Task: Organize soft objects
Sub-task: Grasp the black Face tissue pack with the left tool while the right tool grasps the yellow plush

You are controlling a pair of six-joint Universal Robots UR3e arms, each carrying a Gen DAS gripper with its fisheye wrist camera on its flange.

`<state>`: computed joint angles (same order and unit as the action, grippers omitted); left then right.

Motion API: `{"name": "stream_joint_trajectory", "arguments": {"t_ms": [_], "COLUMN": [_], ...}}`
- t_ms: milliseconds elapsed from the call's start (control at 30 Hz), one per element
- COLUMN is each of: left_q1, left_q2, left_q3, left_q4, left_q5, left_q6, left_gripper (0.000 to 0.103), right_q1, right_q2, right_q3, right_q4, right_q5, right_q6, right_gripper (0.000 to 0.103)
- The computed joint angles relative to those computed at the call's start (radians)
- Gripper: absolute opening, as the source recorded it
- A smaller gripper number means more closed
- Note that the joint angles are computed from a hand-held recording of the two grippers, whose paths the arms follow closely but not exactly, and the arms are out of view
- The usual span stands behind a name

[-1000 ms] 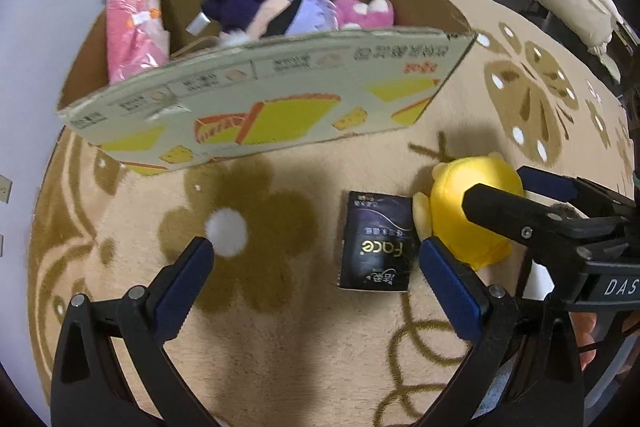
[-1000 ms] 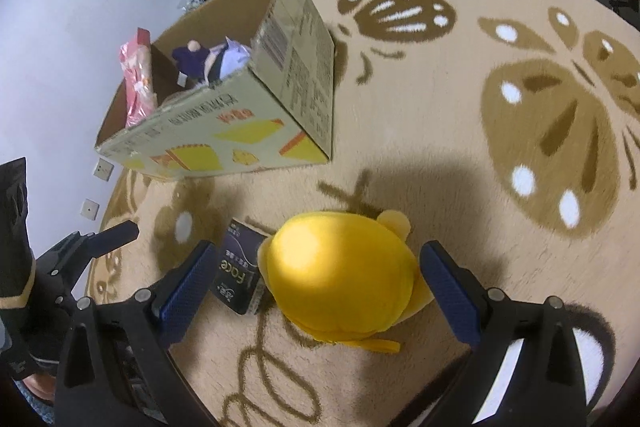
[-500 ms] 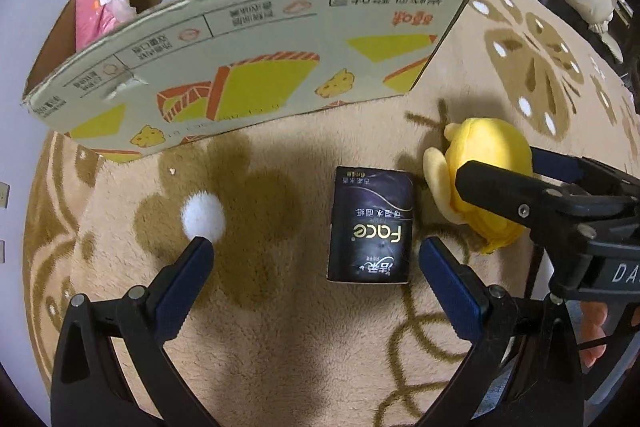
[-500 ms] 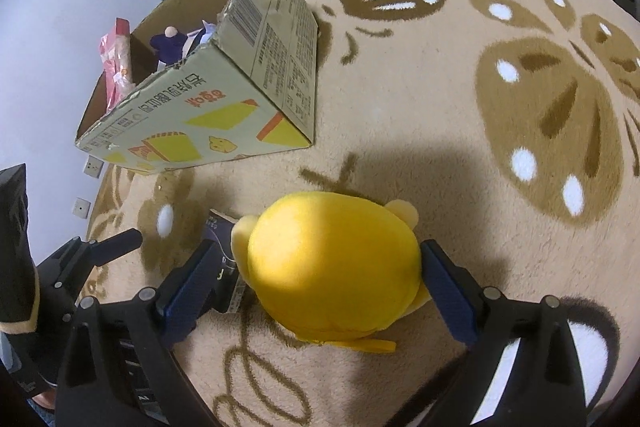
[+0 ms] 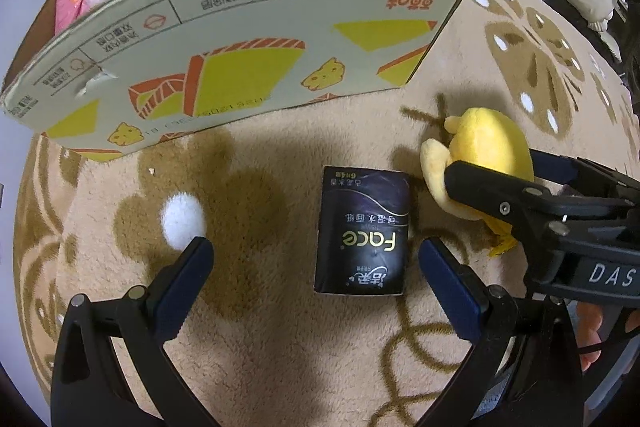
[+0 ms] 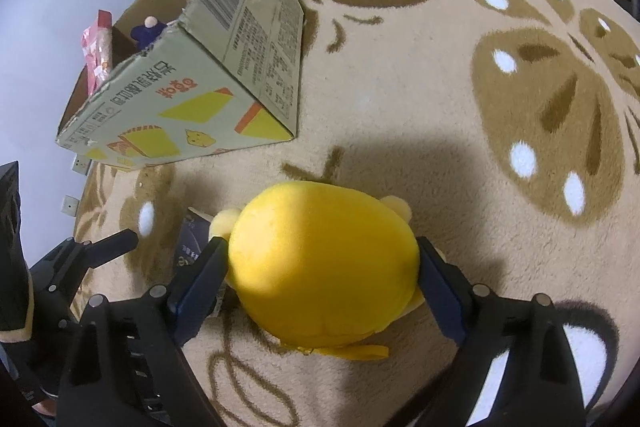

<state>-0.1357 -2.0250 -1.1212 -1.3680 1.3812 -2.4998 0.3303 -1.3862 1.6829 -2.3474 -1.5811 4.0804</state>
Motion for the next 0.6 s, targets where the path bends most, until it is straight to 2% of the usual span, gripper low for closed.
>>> {"name": "stream_joint_trajectory", "arguments": {"t_ms": [300,433,533,600], "left_q1": [-0.030,-0.034,-0.042,-0.043], "left_q2": [-0.032,-0.046,-0.042,-0.045], "left_q3": [0.002,0.018,-0.006,-0.002], "left_q4": [0.027,0.011,0.041,0.033], "left_q5": [0.033,0.041,0.050,0.043], "left_q6": [-0.024,-0.021,-0.027,-0.028], "left_gripper": [0.102,0.101,0.098,0.092], "right_q1": [-0.003,0.007,0.006,0.003], "right_q2": [0.000,0.009,0.008,0.007], "right_q3": [0.007,-0.018,-0.019,-0.017], "right_q4": [-0.006,0.020,0.024,0.021], "right_q5": [-0.003,-0.023,-0.024,-0.021], "right_q6": [0.000,-0.006,-0.009,-0.008], "right_gripper": [0.095,0.090,0.089,0.089]}}
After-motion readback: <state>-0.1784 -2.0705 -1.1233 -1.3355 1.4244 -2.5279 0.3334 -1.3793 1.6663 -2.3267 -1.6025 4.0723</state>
